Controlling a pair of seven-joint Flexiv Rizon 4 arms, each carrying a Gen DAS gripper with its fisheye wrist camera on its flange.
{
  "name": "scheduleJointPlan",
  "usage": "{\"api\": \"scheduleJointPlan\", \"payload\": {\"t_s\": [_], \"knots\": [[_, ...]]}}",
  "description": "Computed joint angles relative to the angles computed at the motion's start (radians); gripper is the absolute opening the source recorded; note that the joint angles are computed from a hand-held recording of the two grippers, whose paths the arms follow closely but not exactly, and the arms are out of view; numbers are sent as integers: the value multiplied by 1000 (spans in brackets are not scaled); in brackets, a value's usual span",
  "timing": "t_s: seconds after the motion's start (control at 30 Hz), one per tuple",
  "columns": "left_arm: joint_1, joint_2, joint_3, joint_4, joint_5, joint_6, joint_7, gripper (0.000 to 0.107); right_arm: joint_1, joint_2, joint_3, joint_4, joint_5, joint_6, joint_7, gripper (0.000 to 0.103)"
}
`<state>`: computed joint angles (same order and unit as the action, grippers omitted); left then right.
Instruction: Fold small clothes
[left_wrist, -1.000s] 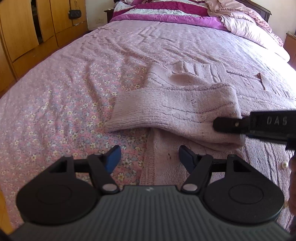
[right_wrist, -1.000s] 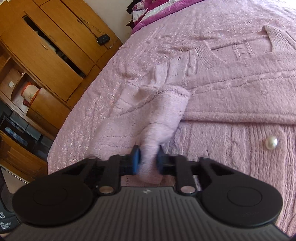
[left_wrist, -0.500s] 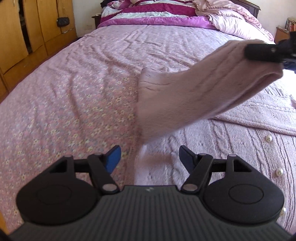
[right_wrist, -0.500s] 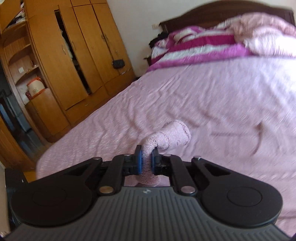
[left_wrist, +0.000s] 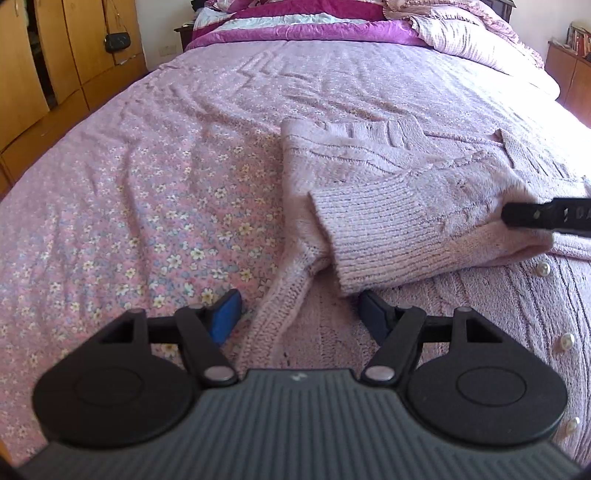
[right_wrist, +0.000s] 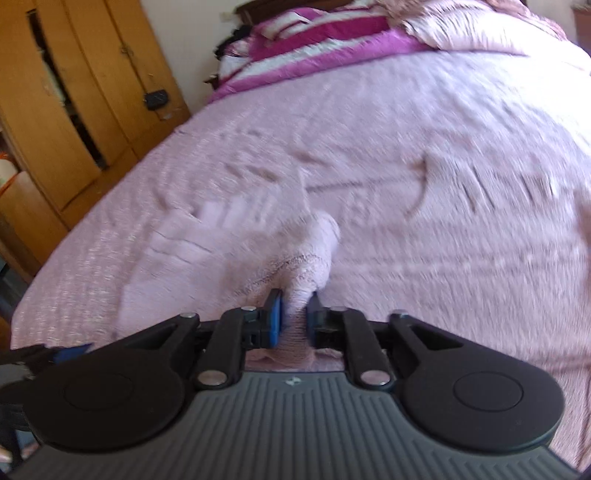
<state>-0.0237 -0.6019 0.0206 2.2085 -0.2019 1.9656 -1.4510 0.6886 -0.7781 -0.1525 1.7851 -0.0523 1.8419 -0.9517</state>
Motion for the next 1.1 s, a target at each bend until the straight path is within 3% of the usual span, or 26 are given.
{"api": "scheduleJointPlan", "payload": {"t_s": [0.17,0.27,0.33,0.47,0.63,0.77,1.1], "knots": [[28,25,-15,20,21,5,-5,71,69,-4,-64,38,46,34,-10,48],[58,46,-30,44,47,27,-17,71,188,-5,-182,71,124,74,-27,56],[68,61,-30,60,55,40,-28,71,223,3,-203,90,162,114,-56,56],[65,82,-14,81,46,42,-45,71,202,38,-134,109,169,168,-137,56],[9,85,44,91,-8,24,-25,71,150,51,-21,88,119,141,-222,59],[46,87,24,105,-1,20,-38,71,195,32,-31,53,115,75,-240,59],[123,87,-14,117,37,2,-91,71,150,-57,41,-79,-3,0,-200,59]]}}
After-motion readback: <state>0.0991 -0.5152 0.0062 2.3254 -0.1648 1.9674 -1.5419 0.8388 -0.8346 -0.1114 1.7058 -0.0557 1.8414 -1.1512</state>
